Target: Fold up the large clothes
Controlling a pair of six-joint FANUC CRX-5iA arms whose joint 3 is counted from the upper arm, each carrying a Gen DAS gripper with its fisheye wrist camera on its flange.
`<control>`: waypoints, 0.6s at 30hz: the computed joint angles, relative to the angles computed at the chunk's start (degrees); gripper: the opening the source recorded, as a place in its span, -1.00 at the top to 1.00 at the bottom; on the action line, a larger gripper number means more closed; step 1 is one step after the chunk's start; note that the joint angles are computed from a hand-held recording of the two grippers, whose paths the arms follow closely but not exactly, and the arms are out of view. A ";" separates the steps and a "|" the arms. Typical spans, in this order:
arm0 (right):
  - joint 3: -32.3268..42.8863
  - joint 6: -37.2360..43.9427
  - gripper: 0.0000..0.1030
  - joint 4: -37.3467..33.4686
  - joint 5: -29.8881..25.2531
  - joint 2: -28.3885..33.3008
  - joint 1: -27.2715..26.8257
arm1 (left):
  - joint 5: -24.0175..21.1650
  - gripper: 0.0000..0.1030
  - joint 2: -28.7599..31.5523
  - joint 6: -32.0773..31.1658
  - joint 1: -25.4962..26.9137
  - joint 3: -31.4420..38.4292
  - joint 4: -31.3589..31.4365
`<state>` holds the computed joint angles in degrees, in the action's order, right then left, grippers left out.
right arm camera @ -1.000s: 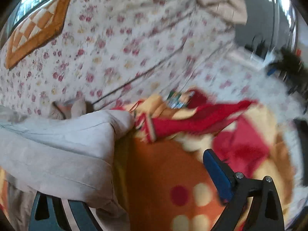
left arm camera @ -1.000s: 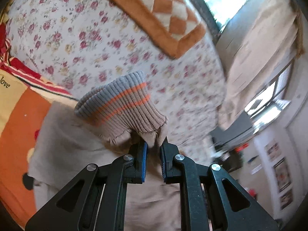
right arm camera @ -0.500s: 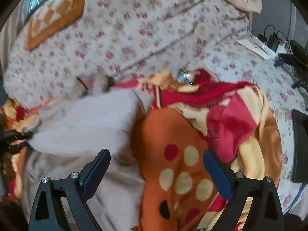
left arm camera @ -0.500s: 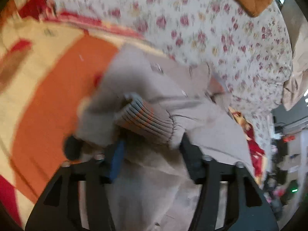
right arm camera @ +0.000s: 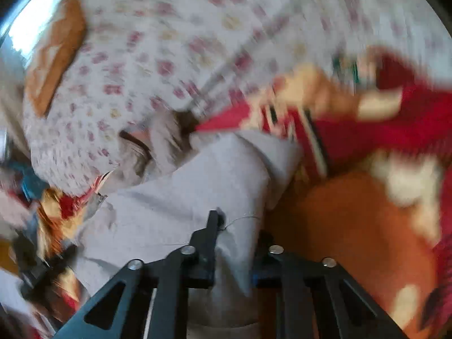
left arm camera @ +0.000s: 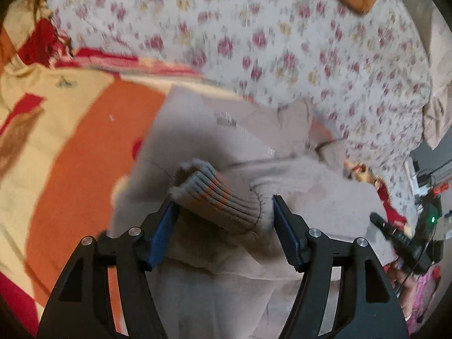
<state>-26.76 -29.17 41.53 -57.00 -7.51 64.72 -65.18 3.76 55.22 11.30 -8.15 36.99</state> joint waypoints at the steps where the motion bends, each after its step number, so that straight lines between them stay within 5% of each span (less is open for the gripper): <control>1: 2.14 2.47 0.74 -0.07 -4.83 1.52 1.05 | 1.82 -0.35 -0.94 -0.34 0.53 -0.92 0.90; 4: 8.38 8.43 0.88 -3.88 -17.32 7.07 1.64 | 9.05 -0.56 -2.91 4.19 0.80 -1.94 -2.91; 6: 6.83 7.40 0.88 -6.71 -13.11 5.92 0.46 | 5.40 -0.56 -0.66 7.64 1.37 0.62 -5.30; 9: 5.69 1.59 0.83 -5.20 -13.00 3.11 2.47 | 5.23 -0.56 -1.87 4.80 2.61 -2.23 1.06; 10: 5.93 0.83 0.64 -4.20 -13.42 2.43 3.40 | 5.93 -0.56 -2.81 2.82 2.71 -3.45 3.07; 11: 6.39 0.60 0.19 -3.16 -14.17 1.95 4.55 | 6.82 -0.56 -3.94 0.26 2.50 -4.82 5.30; 13: 7.17 0.93 -0.38 -0.19 -15.44 1.78 7.10 | 8.01 -0.56 -5.67 -4.39 1.74 -6.83 7.81; 16: 11.89 11.54 -0.41 -2.54 -16.65 4.72 8.73 | 7.28 -0.56 -4.98 -3.20 -0.82 -4.43 -0.22; 18: 15.21 16.25 -0.20 -7.28 -19.11 7.79 9.04 | 3.63 -0.56 -2.02 3.95 -3.16 0.48 -12.01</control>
<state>-11.54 -12.92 34.26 -76.11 0.29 73.76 -61.54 1.74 59.17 8.14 -7.67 24.98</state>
